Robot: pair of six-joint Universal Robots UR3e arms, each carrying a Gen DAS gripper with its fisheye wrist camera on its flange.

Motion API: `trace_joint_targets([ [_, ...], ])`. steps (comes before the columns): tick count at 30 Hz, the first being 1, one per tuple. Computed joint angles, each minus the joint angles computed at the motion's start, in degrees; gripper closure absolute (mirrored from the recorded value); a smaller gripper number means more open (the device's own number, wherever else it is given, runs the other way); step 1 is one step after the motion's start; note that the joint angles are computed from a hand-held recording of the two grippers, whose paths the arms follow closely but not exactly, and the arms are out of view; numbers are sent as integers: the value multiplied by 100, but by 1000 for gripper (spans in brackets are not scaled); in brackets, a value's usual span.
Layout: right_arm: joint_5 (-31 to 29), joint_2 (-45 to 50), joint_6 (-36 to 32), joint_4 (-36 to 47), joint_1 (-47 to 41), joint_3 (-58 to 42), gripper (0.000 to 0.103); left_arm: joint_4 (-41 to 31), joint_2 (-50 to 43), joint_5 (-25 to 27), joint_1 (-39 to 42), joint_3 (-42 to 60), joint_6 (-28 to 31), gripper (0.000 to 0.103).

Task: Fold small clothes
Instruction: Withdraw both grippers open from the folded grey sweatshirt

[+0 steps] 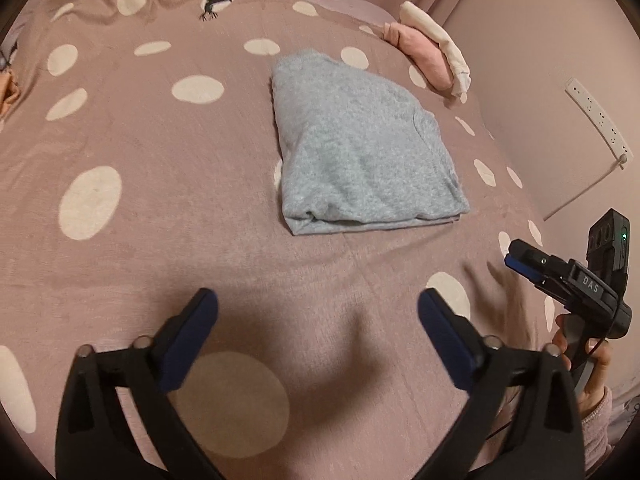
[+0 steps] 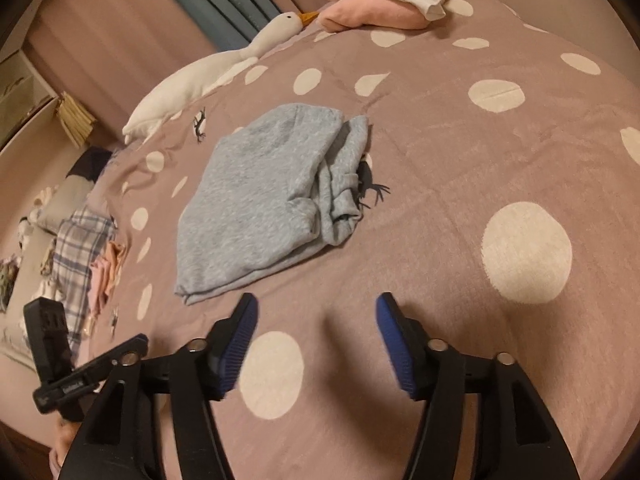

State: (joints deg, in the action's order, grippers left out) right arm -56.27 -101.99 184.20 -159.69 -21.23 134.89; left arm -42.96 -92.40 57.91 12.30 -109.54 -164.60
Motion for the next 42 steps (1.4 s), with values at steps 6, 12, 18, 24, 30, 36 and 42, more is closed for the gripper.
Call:
trace_joint_targets([
  [6, -109, 15, 7, 27, 232, -159, 33, 36, 235, 39, 84, -18, -64, 1],
  [12, -47, 121, 92, 47, 339, -336, 26, -14, 287, 32, 166, 50, -113, 1],
  [18, -67, 148, 151, 118, 355, -497, 17, -95, 170, 6, 184, 244, -200, 1],
  [24, -43, 354, 201, 227, 296, -703, 17, -213, -130, -151, 166, 554, -297, 0],
  [30, 46, 703, 267, 301, 178, -846, 17, -386, -724, -387, 50, 1126, -401, 0],
  [36, 362, 1146, 365, 321, -70, -971, 17, -323, -1417, -527, -103, 1784, -685, 0],
  [42, 375, 1600, 364, 257, -79, -1222, 17, -362, -2228, -349, -403, 2690, -956, 0],
])
